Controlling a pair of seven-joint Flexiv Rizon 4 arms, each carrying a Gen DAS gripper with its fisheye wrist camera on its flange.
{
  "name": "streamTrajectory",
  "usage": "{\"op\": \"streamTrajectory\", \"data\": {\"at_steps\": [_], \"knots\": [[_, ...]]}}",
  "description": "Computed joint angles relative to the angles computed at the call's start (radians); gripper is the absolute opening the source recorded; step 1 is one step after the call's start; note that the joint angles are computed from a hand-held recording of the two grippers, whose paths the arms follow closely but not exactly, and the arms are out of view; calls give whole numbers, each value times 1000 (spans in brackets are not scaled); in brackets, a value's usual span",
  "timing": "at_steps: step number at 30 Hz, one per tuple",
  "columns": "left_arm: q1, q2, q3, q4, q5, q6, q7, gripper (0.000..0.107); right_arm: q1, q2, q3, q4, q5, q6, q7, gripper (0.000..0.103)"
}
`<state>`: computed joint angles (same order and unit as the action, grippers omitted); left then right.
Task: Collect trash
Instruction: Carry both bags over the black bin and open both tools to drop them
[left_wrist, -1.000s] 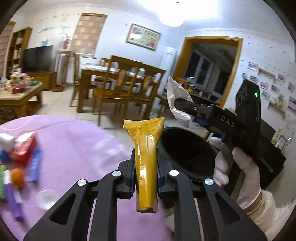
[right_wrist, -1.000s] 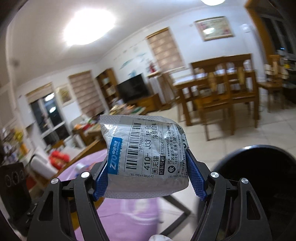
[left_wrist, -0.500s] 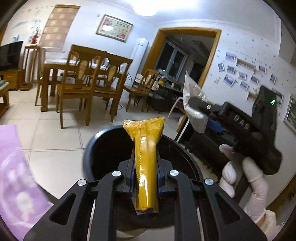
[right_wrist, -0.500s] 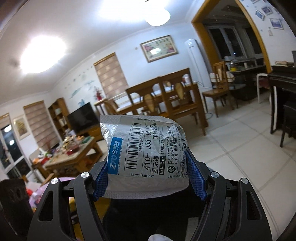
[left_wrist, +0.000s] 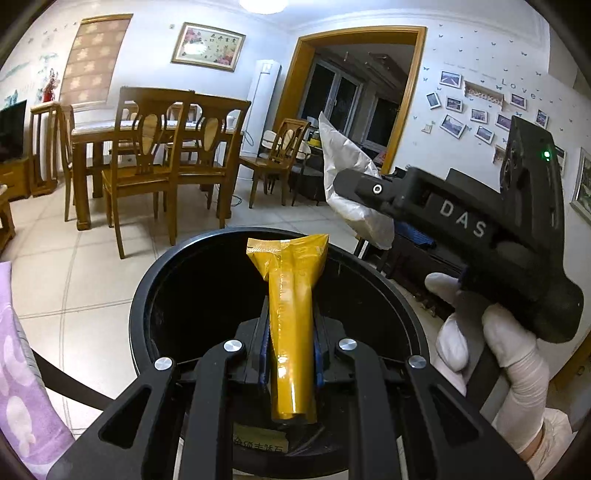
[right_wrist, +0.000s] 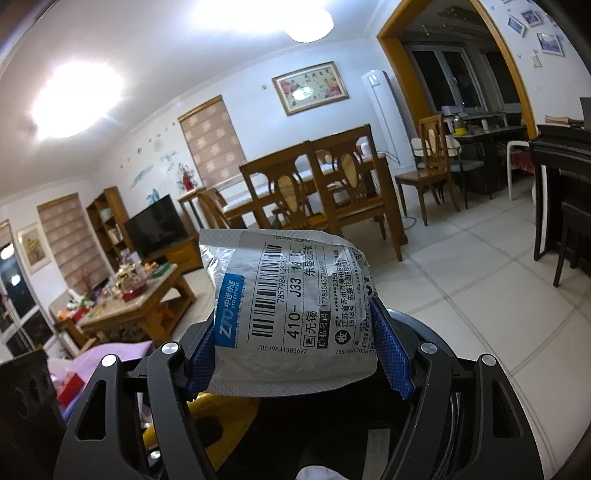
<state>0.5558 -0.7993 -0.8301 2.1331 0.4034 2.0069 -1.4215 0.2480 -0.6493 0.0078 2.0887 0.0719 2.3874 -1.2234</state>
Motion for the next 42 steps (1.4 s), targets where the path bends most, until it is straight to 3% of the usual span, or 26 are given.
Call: {"op": "streamTrajectory", "data": {"at_steps": [17, 35, 42], "knots": [[-1, 3, -17, 3, -29, -25, 23, 18, 64, -56, -31, -38, 81, -6, -48, 73], [-17, 7, -6, -3, -63, -58, 60, 19, 75, -53, -28, -40, 93, -19, -56, 73], [-26, 14, 3, -1, -71, -57, 63, 20, 72, -94, -18, -44, 84, 11, -53, 74]]}}
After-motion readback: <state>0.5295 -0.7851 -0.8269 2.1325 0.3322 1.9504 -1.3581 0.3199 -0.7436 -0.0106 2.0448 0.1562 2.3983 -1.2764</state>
